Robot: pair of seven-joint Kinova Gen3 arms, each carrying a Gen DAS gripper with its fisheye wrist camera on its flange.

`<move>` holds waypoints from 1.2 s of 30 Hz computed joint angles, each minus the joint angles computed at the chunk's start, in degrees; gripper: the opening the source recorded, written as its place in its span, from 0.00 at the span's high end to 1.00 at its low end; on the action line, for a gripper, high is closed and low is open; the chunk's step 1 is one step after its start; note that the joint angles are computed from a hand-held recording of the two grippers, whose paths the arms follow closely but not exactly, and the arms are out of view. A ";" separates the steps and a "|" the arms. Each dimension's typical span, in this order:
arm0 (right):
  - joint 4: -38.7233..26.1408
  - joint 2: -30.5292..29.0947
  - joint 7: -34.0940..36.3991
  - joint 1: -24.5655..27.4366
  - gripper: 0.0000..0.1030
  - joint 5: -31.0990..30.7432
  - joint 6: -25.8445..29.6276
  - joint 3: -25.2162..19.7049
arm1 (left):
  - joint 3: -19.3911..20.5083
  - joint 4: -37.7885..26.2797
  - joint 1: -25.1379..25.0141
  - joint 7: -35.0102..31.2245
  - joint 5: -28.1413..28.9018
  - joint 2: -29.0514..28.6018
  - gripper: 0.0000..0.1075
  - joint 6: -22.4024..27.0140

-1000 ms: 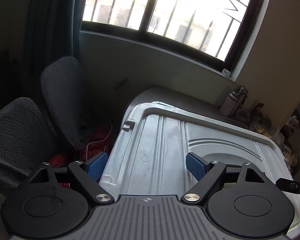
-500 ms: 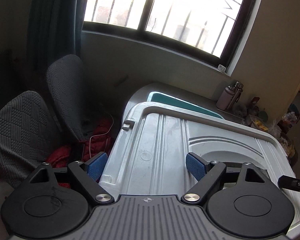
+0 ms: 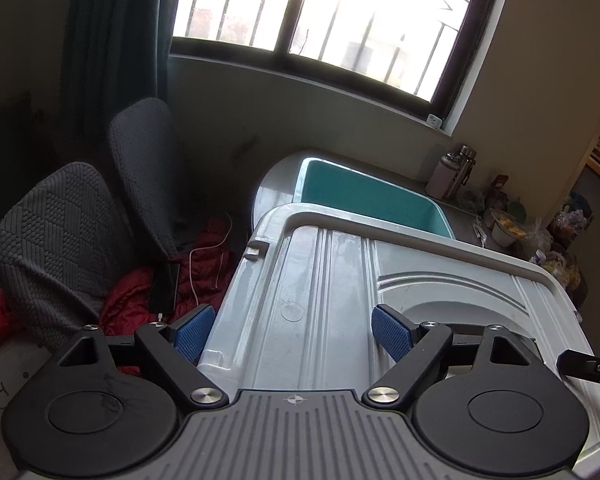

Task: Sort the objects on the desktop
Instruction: 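Carry the white lid in the right gripper over the teal bin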

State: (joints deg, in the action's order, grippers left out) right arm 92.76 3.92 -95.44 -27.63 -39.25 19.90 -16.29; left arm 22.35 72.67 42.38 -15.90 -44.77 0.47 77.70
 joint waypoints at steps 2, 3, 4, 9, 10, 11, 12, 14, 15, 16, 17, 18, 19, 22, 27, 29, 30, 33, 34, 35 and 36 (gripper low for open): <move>1.76 -1.43 -1.23 -0.65 0.55 0.34 -0.57 -0.18 | 0.87 1.03 0.83 1.30 -0.46 -0.79 0.20 1.09; 2.64 -2.14 -1.73 -1.05 0.55 0.42 -0.89 -0.17 | 1.44 1.41 1.15 1.97 -0.70 -1.08 0.20 1.72; 3.45 -2.84 -2.37 -1.49 0.55 0.62 -1.14 -0.08 | 2.03 1.77 1.45 2.63 -0.93 -1.35 0.20 2.36; 7.40 -6.42 -6.30 -4.08 0.55 2.30 -2.05 0.74 | 5.02 3.35 3.11 6.20 -1.83 -2.15 0.20 5.48; 8.14 -7.14 -7.21 -4.60 0.55 2.86 -2.23 0.89 | 5.60 3.84 3.52 7.09 -2.09 -2.34 0.20 6.01; 8.87 -7.81 -8.22 -5.12 0.55 3.59 -2.47 0.98 | 6.15 4.09 3.90 7.85 -2.21 -2.50 0.20 6.63; 9.59 -8.47 -9.34 -5.60 0.55 4.42 -2.72 1.01 | 6.60 4.44 4.21 8.60 -2.22 -2.67 0.20 7.07; 11.00 -9.74 -11.71 -6.50 0.55 6.22 -3.22 0.94 | 7.62 5.30 4.87 10.27 -2.30 -3.04 0.20 8.00; 11.67 -10.30 -12.70 -7.00 0.55 6.94 -3.49 0.97 | 8.21 5.56 5.23 11.02 -2.50 -3.11 0.20 8.61; 12.37 -10.86 -13.66 -7.51 0.55 7.53 -3.80 1.02 | 8.78 5.79 5.62 11.78 -2.70 -3.15 0.20 9.23; 13.07 -11.38 -14.54 -8.05 0.55 7.97 -4.14 1.13 | 9.20 5.95 5.96 12.29 -2.84 -3.17 0.20 9.75; 13.65 -11.78 -15.52 -8.47 0.55 8.56 -4.48 1.13 | 9.60 6.10 6.34 12.82 -2.97 -3.18 0.20 10.28; 14.21 -12.22 -16.65 -8.73 0.55 9.35 -4.79 0.96 | 9.99 6.25 6.74 13.34 -3.10 -3.18 0.20 10.81; 15.51 -13.46 -20.62 -8.99 0.55 12.37 -5.52 -0.18 | 10.90 6.52 7.78 14.60 -3.37 -3.35 0.20 12.29; 16.61 -14.35 -24.95 -10.04 0.55 15.76 -6.53 -0.65 | 11.89 6.71 9.04 15.81 -3.76 -3.56 0.20 14.22; 16.89 -14.55 -26.48 -10.25 0.55 16.95 -6.87 -0.98 | 12.17 6.73 9.34 16.03 -3.86 -3.74 0.20 14.83; 16.98 -14.62 -27.30 -10.22 0.55 17.61 -7.03 -1.28 | 12.34 6.74 9.45 16.13 -3.91 -3.83 0.20 15.14; 16.98 -14.76 -29.63 -9.85 0.55 19.66 -7.28 -2.21 | 12.72 6.52 9.66 16.09 -4.06 -3.96 0.20 15.80; 16.99 -14.82 -30.41 -9.65 0.55 20.33 -7.33 -2.55 | 12.77 6.55 9.64 16.06 -4.03 -4.07 0.20 15.84; 17.02 -14.89 -31.19 -9.45 0.55 20.98 -7.39 -2.91 | 12.85 6.57 9.60 16.02 -4.00 -4.18 0.20 15.87; 17.05 -14.96 -31.97 -9.23 0.55 21.62 -7.45 -3.27 | 13.02 6.45 9.55 15.99 -4.08 -4.11 0.20 16.00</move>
State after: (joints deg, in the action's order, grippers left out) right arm 109.81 -11.05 -127.40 -36.86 -17.63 12.45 -19.56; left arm 35.37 79.13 51.93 0.09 -48.86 -3.65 93.70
